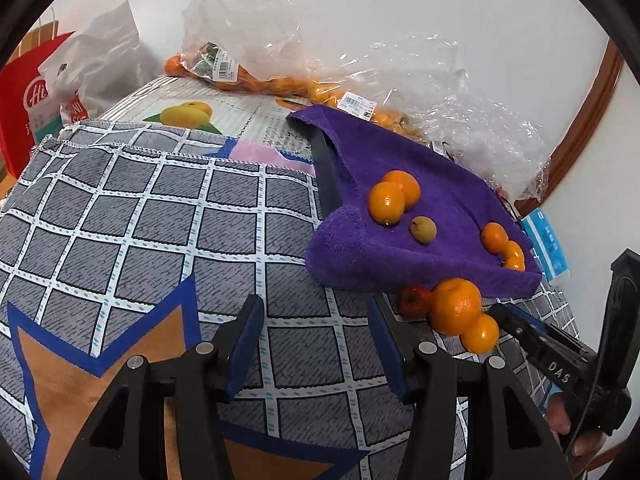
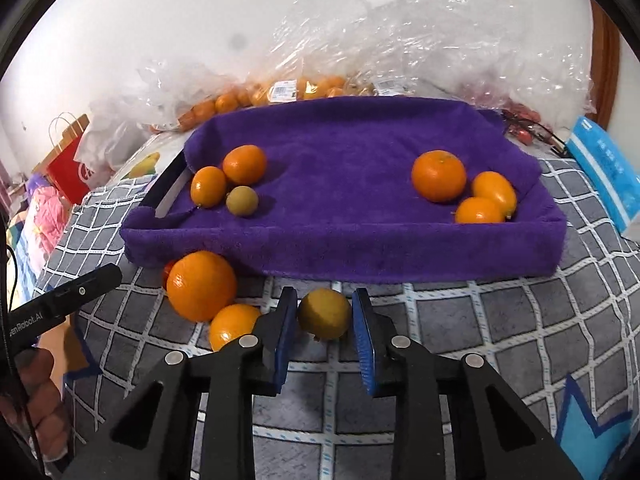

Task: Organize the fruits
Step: 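Grasp the yellow lemon with the right gripper while the left gripper reaches the red fruit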

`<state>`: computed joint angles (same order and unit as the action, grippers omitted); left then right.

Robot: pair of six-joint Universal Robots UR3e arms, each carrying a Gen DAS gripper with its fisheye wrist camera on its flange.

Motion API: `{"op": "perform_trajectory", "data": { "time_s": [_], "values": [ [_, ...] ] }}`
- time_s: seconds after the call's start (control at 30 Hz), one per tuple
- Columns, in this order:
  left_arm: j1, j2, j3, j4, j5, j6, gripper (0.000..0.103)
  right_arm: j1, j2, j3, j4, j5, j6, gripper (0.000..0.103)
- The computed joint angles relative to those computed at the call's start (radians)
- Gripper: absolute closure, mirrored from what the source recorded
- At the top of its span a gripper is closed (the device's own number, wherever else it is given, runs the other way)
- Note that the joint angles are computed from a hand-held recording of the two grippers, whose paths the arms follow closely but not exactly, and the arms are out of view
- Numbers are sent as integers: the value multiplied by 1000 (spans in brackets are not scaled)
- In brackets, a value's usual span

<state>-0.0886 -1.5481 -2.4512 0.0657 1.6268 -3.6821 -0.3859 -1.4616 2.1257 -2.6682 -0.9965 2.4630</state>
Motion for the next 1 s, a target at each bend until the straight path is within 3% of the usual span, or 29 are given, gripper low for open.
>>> {"op": "perform_trajectory", "data": {
  "time_s": [0.2,0.4,0.57,0.8,1.0],
  "values": [
    [-23,-26,25,-1,-14,35,52,-64,-32,6,41,-4,-57,75],
    [-60,-60,80,-36,-54,91,53,-53,-4,34,-23,-16,-72,75],
    [-145,-125,271,-242,26,66,53,-102,-49,90,-56,44,-92,76],
    [-193,-224,356,-232,115,32,56,-203,-110,162,-86,117,-91,76],
    [-204,-268,403,-231,125,38,56,-198,-90,142,-82,107,-65,76]
  ]
}}
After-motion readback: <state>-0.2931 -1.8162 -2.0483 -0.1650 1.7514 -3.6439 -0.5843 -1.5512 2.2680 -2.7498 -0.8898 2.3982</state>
